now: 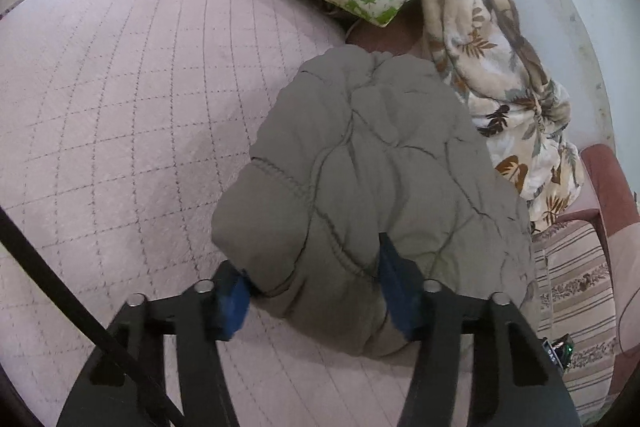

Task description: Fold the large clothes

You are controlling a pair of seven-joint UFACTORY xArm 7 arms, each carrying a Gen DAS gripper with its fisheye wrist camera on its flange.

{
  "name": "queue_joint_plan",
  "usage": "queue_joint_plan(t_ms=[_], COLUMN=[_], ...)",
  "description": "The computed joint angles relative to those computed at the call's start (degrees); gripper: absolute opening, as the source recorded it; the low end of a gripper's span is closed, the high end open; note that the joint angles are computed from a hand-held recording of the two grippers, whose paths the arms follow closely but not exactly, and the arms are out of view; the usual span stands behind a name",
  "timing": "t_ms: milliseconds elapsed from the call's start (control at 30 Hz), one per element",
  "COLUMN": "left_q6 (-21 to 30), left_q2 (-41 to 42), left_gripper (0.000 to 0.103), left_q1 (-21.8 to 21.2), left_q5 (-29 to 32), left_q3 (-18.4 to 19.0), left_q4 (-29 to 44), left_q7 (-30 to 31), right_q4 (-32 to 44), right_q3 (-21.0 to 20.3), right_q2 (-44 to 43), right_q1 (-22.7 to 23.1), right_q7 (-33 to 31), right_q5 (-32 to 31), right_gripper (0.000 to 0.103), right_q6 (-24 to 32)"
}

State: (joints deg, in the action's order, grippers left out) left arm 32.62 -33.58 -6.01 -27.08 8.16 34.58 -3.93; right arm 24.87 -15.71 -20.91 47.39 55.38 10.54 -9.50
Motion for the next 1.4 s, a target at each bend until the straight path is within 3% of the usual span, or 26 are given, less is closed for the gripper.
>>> queue_joint_plan(t_ms=[67, 167, 333, 600, 700, 833, 967, 1067, 1200, 1333, 1400], left_q6=[0.69, 2.18, 5.28, 5.94, 6.15, 8.76, 11.23, 12.77, 16.48, 19.58, 19.76], left_q2=[-1.99, -5.1, -9.47, -12.33, -11.54, -12.85, -16.91, -22.33, -32.22, -41.12, -45.32], left_gripper=[0.051, 0.05, 0.05, 0.053, 0.057, 0.062, 0.066, 0.066, 0.067, 0.069, 0.081], left_q1=[0.83, 1.87, 1.96, 2.54, 2.28, 2.73, 4.66, 6.55, 8.64, 11.51, 13.36], left_q5=[1.26, 3.82, 5.35, 8.36, 7.85, 7.16, 8.27, 11.64, 17.06, 24.2, 28.92], left_q3=[-0.8, -2.13, -1.31, -2.2, -1.25, -0.14, -1.01, -3.56, -6.96, -11.64, -14.96], left_q4=[-0.84, -2.2, -4.24, -7.13, -7.05, -6.32, -6.71, -7.77, -10.29, -12.29, -13.37], left_q7=[-0.7, -2.3, -3.01, -3.76, -4.11, -4.47, -6.04, -7.33, -9.38, -11.58, -12.85], right_q4=[-0.2, -0.64, -2.58, -6.5, -6.44, -6.75, -8.6, -10.2, -11.46, -11.94, -11.39], right_q3=[2.36, 5.63, 9.58, 8.87, 7.47, 8.0, 14.15, 21.93, 30.0, 35.45, 37.21], right_q2=[-1.18, -2.84, -6.66, -11.16, -10.5, -9.99, -13.11, -18.84, -30.15, -41.38, -44.73], right_q1=[-2.13, -4.73, -7.41, -5.19, -4.05, -4.42, -9.94, -16.97, -24.19, -27.27, -26.79], right_q7=[-0.15, -0.33, -1.22, -4.69, -5.84, -5.33, -1.88, 2.61, 8.31, 14.68, 16.99], right_q5=[-0.08, 0.94, 2.96, 5.82, 6.56, 7.75, 7.83, 6.38, 1.69, -3.68, -5.72], right_gripper=[0.058, 0.056, 0.055, 0.055, 0.059, 0.074, 0.08, 0.082, 0.082, 0.083, 0.083], right_q6=[1.08, 2.7, 5.45, 6.43, 6.26, 5.78, 7.37, 12.54, 24.26, 36.16, 40.44])
